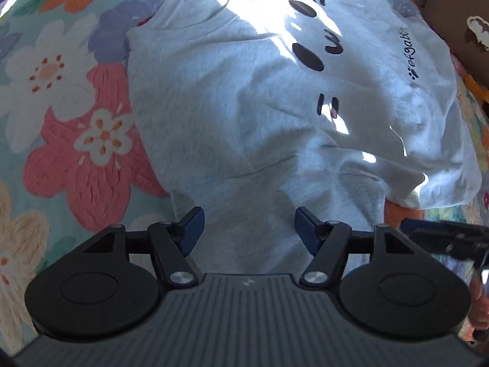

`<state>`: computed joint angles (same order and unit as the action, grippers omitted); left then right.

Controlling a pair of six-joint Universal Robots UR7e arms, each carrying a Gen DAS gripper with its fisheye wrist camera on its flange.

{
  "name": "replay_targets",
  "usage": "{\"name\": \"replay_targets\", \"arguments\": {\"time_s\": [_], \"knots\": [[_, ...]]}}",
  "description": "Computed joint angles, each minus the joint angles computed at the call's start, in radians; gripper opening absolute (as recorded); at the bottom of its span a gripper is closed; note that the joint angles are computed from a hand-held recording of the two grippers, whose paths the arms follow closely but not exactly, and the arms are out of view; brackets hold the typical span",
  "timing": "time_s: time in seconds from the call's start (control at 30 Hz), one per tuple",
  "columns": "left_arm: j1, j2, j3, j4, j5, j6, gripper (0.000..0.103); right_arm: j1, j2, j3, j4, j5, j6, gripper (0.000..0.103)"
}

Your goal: Fold clothes

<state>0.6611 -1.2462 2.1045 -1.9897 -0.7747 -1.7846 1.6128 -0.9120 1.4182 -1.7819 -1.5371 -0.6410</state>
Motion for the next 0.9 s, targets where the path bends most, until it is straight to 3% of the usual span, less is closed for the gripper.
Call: {"name": "replay_targets", "arguments": {"time_s": [0.03,0.1,0.17,0.2,0.23,0.27,0.3,0.33,0.4,0.53,0.57,0.63,0.7,0.83,0.9], "knots": [[0.002,-0.004,0.008,-0.006,-0.007,-0.012,0.071,0.003,0.005,0.025,-0.011,-0.021,-0.013,0.063],[0.008,-0.005,0.016,-0.004,-0.024,-0.043,0.087,0.003,0.007,0.084,-0.062,-0.035,-0.051,0.064],[0.019,0.0,0.022,0.003,-0.037,-0.085,0.09,-0.009,-0.008,0.136,-0.113,-0.006,-0.129,0.056],[0.019,-0.002,0.037,-0.023,-0.033,-0.073,0.087,-0.009,-0.008,0.125,-0.081,-0.006,-0.155,0.017],[0.012,-0.003,0.048,-0.039,-0.023,-0.049,0.083,-0.007,-0.003,0.103,-0.03,-0.012,-0.173,0.006],[0.005,-0.003,0.053,-0.041,-0.013,-0.033,0.053,-0.01,0.0,0.077,0.028,0.007,-0.176,0.006],[-0.002,-0.006,0.043,-0.001,-0.004,-0.034,0.014,-0.014,0.003,0.048,0.09,0.037,-0.174,0.006],[-0.01,-0.007,0.028,0.051,0.006,-0.042,0.005,-0.019,0.002,0.022,0.153,0.083,-0.174,0.006],[-0.036,-0.02,-0.003,0.175,0.036,-0.112,0.005,-0.019,-0.022,0.001,0.223,0.165,-0.195,0.006],[-0.056,-0.03,-0.025,0.232,0.028,-0.128,0.005,-0.001,-0.063,0.0,0.234,0.164,-0.159,0.006],[-0.045,-0.015,-0.036,0.244,0.007,-0.105,0.005,0.004,-0.069,0.015,0.206,0.119,-0.135,0.006],[-0.01,0.008,-0.048,0.231,-0.056,-0.07,0.006,0.024,-0.073,0.077,0.101,-0.056,-0.086,0.006],[0.012,0.017,-0.047,0.203,-0.1,-0.056,0.007,0.031,-0.059,0.116,0.06,-0.178,-0.027,0.006],[-0.008,0.043,-0.112,0.324,-0.054,-0.066,0.008,0.04,-0.059,0.1,0.114,-0.174,-0.037,0.013],[-0.034,0.058,-0.143,0.355,0.027,-0.046,0.019,0.045,-0.062,0.065,0.163,-0.14,-0.053,0.025]]}}
